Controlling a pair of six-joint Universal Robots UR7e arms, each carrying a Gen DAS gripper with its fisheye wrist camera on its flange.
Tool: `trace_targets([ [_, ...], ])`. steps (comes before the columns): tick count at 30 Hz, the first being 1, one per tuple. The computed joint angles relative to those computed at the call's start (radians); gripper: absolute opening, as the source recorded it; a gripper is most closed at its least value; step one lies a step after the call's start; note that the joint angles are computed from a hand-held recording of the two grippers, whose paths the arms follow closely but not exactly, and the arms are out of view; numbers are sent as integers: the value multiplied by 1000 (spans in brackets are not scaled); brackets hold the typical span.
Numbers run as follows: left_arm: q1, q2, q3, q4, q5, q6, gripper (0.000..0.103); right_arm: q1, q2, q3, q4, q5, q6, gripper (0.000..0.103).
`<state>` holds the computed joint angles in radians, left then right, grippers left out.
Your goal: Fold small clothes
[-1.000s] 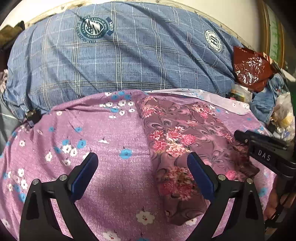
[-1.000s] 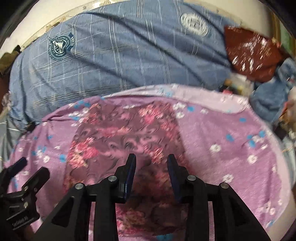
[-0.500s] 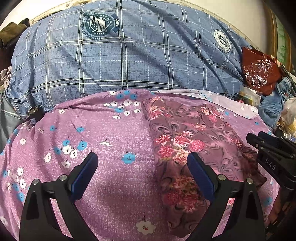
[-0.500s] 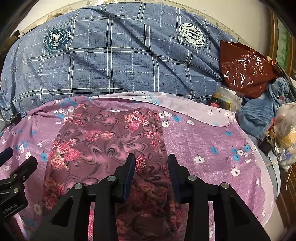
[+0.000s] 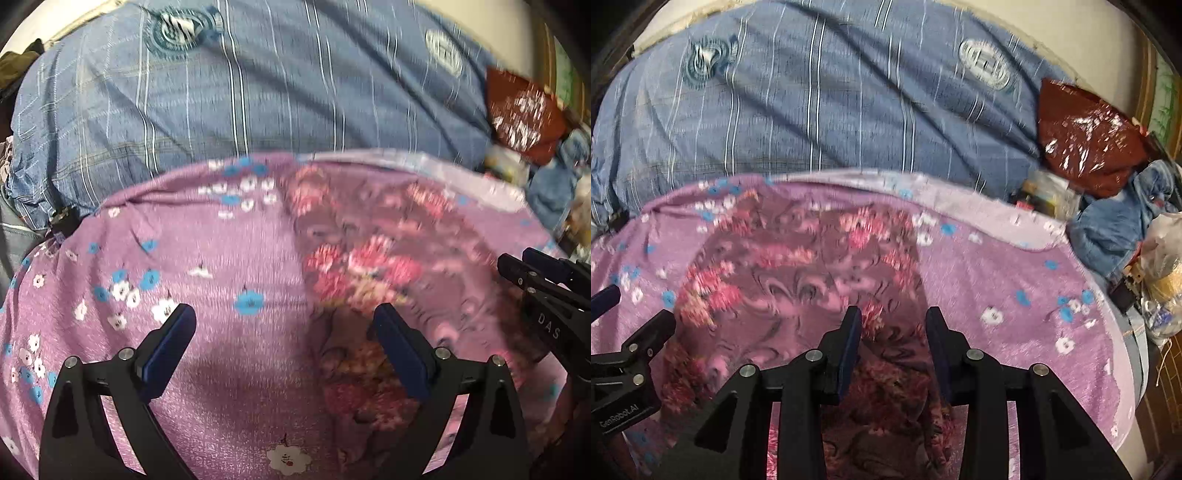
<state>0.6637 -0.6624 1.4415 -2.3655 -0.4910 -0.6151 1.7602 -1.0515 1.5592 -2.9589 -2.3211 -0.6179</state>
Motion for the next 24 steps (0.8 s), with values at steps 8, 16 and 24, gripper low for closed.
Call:
trace_targets([
  [8, 10, -6, 2, 15, -22, -48, 98, -20, 2, -13, 117, -1, 68, 39],
  [16, 7, -20, 19, -63, 1, -16, 98, -1, 44, -3, -29, -66, -74, 42],
  [24, 9, -27, 23, -84, 5, -9, 98, 1, 52, -1, -62, -74, -107, 42],
])
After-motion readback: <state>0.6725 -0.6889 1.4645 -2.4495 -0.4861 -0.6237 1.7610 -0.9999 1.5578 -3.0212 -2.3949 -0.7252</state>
